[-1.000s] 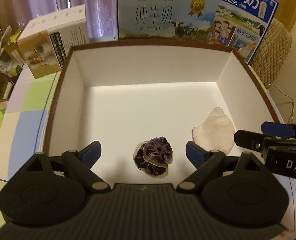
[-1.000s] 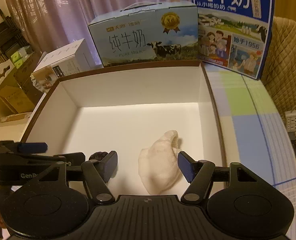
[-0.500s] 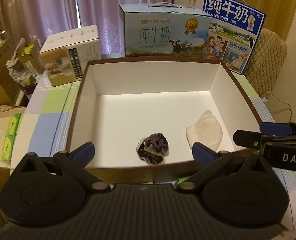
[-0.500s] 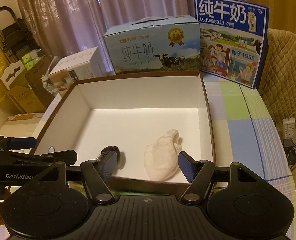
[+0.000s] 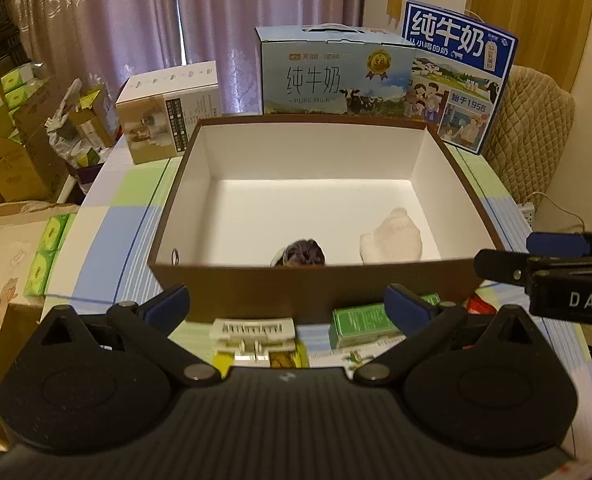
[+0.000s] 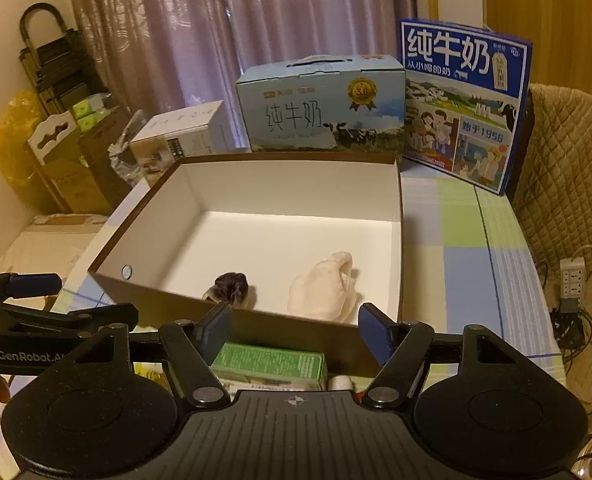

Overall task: Organize objects
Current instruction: 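Withdraw both tools from the box toward the remaining items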

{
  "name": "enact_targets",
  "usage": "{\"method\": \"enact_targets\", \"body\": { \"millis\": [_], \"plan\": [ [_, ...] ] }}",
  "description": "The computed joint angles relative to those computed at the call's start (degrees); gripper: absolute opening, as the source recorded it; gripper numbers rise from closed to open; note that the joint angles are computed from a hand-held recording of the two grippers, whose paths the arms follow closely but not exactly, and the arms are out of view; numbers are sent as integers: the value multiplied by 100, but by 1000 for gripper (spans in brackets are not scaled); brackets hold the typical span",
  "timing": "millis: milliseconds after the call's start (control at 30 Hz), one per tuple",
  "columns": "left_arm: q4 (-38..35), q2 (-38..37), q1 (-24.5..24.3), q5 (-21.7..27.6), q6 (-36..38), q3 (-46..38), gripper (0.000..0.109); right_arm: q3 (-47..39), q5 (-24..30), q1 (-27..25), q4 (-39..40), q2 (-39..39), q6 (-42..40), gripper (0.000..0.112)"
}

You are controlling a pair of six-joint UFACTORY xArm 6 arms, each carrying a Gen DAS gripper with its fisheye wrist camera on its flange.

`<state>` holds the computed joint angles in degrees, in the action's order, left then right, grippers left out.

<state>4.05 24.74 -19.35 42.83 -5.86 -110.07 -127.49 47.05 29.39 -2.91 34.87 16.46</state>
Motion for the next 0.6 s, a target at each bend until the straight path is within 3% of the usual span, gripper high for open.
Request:
{"method": "enact_targets", "body": {
  "millis": [267,600],
  "plan": [
    [263,-765,-95,-111,-416,1019,102,1527,-636,-46,427,-1025,-305,67],
    [442,-1459,-113,-184,-709,1929,102,2745,-779,-83,881,-1847,-584,67]
  ]
}}
